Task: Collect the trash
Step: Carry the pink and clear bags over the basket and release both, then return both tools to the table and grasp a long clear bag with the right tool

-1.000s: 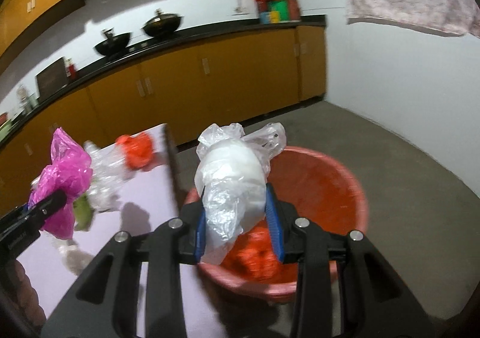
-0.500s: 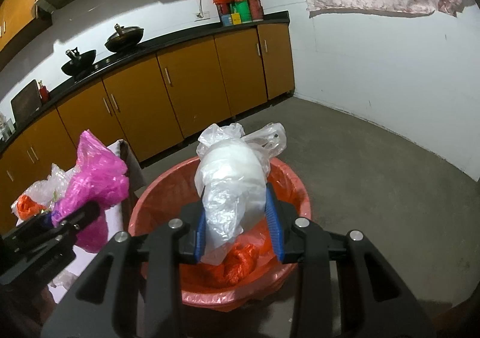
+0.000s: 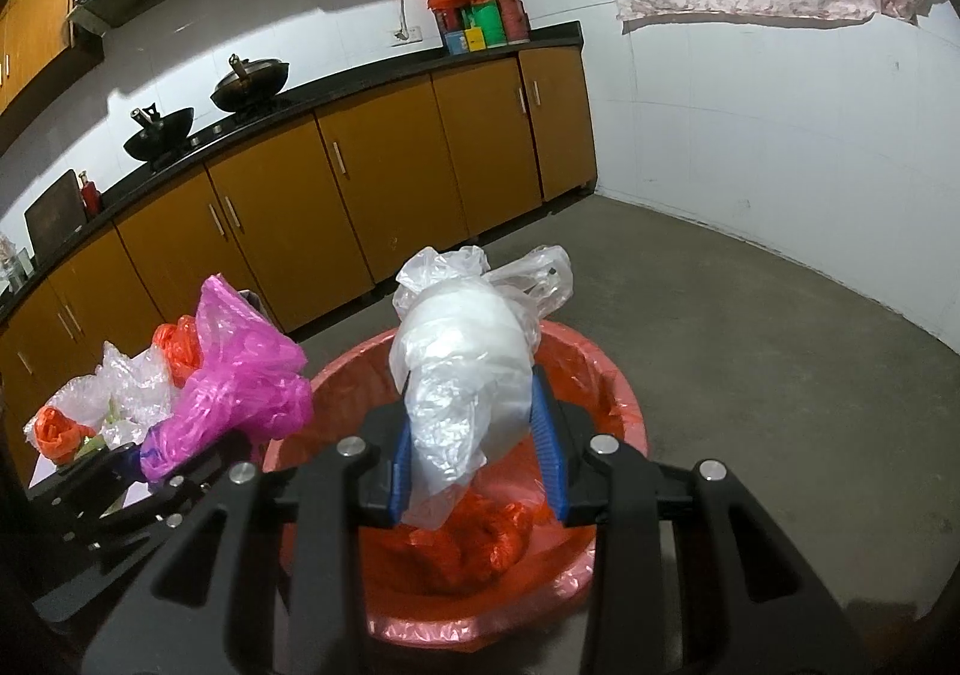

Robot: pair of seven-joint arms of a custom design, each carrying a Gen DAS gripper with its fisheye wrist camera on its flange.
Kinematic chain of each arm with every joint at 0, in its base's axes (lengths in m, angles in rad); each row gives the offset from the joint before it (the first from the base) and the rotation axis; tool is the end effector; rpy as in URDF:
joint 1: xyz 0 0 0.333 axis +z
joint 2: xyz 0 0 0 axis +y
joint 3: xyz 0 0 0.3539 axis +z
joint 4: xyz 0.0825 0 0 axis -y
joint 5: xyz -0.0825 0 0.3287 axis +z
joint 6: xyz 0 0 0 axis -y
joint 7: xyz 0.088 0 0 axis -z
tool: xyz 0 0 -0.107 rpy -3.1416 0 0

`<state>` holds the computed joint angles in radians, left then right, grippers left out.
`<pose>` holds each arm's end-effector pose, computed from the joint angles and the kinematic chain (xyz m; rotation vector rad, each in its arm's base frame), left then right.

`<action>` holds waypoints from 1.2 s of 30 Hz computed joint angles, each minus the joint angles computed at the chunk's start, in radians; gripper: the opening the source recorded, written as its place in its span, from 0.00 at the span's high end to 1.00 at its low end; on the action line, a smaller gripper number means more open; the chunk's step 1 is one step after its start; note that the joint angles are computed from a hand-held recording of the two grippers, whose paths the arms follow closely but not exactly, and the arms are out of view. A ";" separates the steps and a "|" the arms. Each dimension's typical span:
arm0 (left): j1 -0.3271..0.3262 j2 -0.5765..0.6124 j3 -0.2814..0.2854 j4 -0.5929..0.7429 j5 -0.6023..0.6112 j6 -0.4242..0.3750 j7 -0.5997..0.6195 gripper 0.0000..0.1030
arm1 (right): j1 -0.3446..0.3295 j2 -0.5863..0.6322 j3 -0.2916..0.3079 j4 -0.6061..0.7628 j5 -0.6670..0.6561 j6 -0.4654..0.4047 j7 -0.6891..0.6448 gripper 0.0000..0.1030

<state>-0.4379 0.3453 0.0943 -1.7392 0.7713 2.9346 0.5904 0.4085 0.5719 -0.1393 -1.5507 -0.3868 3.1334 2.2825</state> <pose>0.5967 -0.2714 0.5275 -1.6335 1.7598 -0.9297 0.6742 0.2493 0.4964 -1.5556 1.5456 -0.6370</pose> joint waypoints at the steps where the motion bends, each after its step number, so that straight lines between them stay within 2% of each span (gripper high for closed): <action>1: 0.001 0.002 -0.002 0.001 -0.003 0.000 0.005 0.55 | -0.002 0.001 0.002 0.001 0.001 0.000 -0.002 0.67; 7: 0.003 0.010 -0.007 0.009 -0.027 -0.003 0.029 0.55 | -0.003 0.014 0.007 0.026 0.010 -0.014 -0.004 0.67; 12: 0.003 0.021 -0.010 0.020 -0.054 -0.005 0.062 0.55 | -0.026 0.027 0.038 0.056 0.024 -0.028 -0.017 0.67; 20: -0.006 0.045 -0.003 0.050 -0.107 -0.020 0.104 0.46 | -0.087 0.050 0.110 0.091 0.076 -0.031 -0.063 0.55; 23: -0.018 0.044 0.010 0.046 -0.106 -0.022 0.099 0.43 | -0.066 0.042 0.077 0.071 0.077 -0.015 -0.052 0.50; 26: -0.023 0.035 0.022 0.033 -0.097 -0.019 0.083 0.42 | -0.049 0.033 0.048 0.051 0.075 -0.005 -0.033 0.50; 36: -0.017 -0.009 0.041 -0.007 0.012 -0.017 -0.035 0.41 | -0.027 0.020 0.020 0.034 0.054 0.009 -0.017 0.50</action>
<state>-0.4549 0.3365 0.1351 -1.7466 0.7834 2.9173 0.5558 0.3817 0.5918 -0.1189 -1.5164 -0.3331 3.1428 2.2655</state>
